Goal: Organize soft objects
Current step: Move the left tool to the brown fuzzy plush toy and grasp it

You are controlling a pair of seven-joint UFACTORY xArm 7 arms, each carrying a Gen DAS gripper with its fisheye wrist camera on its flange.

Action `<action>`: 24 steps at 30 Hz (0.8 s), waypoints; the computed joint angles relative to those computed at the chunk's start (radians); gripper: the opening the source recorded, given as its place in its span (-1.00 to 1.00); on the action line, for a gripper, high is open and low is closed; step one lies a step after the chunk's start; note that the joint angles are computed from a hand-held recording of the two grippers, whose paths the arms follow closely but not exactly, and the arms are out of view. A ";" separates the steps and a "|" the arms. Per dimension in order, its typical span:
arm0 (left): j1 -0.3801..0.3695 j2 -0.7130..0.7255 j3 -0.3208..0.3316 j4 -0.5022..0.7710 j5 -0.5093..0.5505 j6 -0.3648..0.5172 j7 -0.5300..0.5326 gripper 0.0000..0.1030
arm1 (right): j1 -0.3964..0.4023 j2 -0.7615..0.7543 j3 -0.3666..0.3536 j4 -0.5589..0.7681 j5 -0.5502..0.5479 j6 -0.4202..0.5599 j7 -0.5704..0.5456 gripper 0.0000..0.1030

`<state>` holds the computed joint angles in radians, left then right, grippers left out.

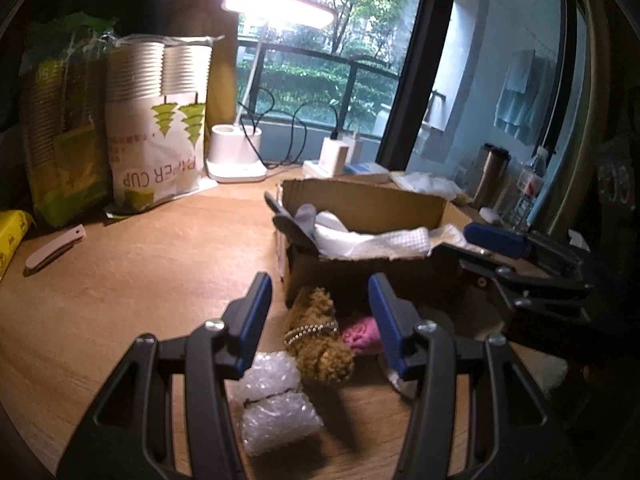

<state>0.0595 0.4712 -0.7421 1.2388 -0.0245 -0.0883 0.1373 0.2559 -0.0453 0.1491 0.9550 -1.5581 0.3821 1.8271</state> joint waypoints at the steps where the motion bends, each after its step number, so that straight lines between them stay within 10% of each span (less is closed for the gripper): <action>1: -0.017 -0.003 0.020 0.003 0.001 0.010 -0.003 0.01 | 0.000 0.000 0.000 -0.002 -0.004 -0.001 0.002 0.19; 13: -0.210 0.005 0.221 0.056 -0.059 0.080 0.017 0.01 | -0.006 0.035 -0.016 -0.009 0.000 -0.046 0.004 0.19; 24: -0.260 0.044 0.256 0.132 -0.140 0.179 0.099 -0.05 | -0.010 0.101 -0.042 0.014 0.006 -0.115 -0.023 0.19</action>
